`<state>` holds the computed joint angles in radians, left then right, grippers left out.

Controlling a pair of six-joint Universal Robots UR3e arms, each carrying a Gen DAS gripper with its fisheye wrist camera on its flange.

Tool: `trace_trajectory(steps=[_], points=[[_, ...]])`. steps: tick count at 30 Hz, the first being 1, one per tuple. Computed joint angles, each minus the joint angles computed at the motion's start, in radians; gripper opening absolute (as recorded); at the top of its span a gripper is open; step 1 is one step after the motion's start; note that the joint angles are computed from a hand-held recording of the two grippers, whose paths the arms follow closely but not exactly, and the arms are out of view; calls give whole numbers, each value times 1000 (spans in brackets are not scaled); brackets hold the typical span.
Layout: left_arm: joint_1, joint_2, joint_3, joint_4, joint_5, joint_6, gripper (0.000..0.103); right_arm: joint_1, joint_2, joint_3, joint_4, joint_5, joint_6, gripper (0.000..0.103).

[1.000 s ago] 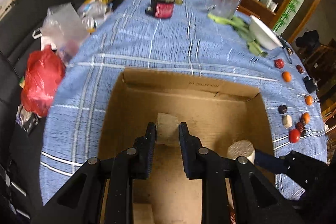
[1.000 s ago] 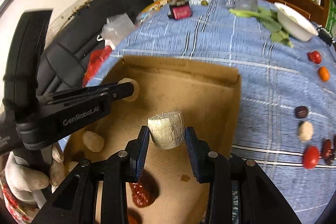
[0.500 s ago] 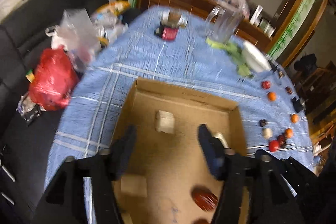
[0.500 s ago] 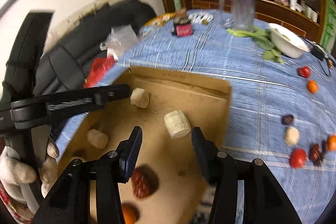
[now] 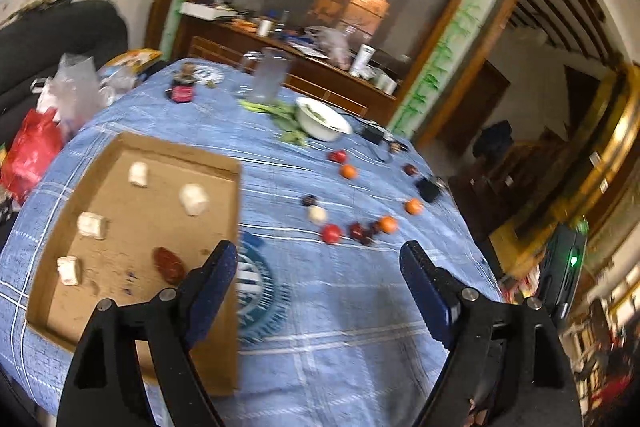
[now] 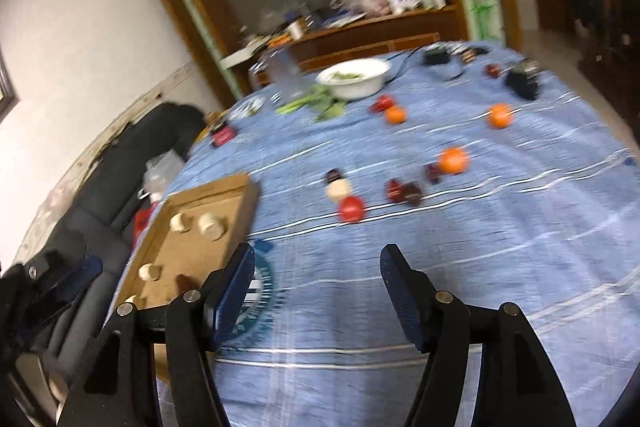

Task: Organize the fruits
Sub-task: 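Move both open tools back over the fruits on the table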

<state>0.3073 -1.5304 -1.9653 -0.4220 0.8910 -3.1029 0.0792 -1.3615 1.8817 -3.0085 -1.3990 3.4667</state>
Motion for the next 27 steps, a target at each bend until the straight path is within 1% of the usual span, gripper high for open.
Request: trace_trajectory(steps=[4,7,11,13,17,20,22,25,27], points=[[-8,147,-57,13,-33,2,83,-49,-190,130,-37,-5,-20,70],[21,251,-78,-31,-79,32,83,-88,-315,179,-30,12,-34,70],[99,356,-105,-96,-150,64,83,-153,-457,162,46,54,-50,72],[141,389,-117,-112,-168,72,83,-177,-491,110,101,71,-76,76],[202,389,-121,-133,-158,55,83,-216,-502,-14,188,80,-126,79],[212,349,-117,-111,-118,31,83,-257,-491,-60,232,114,-148,84],[199,306,-113,-78,-83,12,83,-269,-462,-62,225,126,-150,85],[144,190,-82,-25,-12,-23,83,-251,-357,-68,204,110,-151,85],[108,117,-46,-22,24,-33,83,-259,-301,-61,198,135,-148,85]])
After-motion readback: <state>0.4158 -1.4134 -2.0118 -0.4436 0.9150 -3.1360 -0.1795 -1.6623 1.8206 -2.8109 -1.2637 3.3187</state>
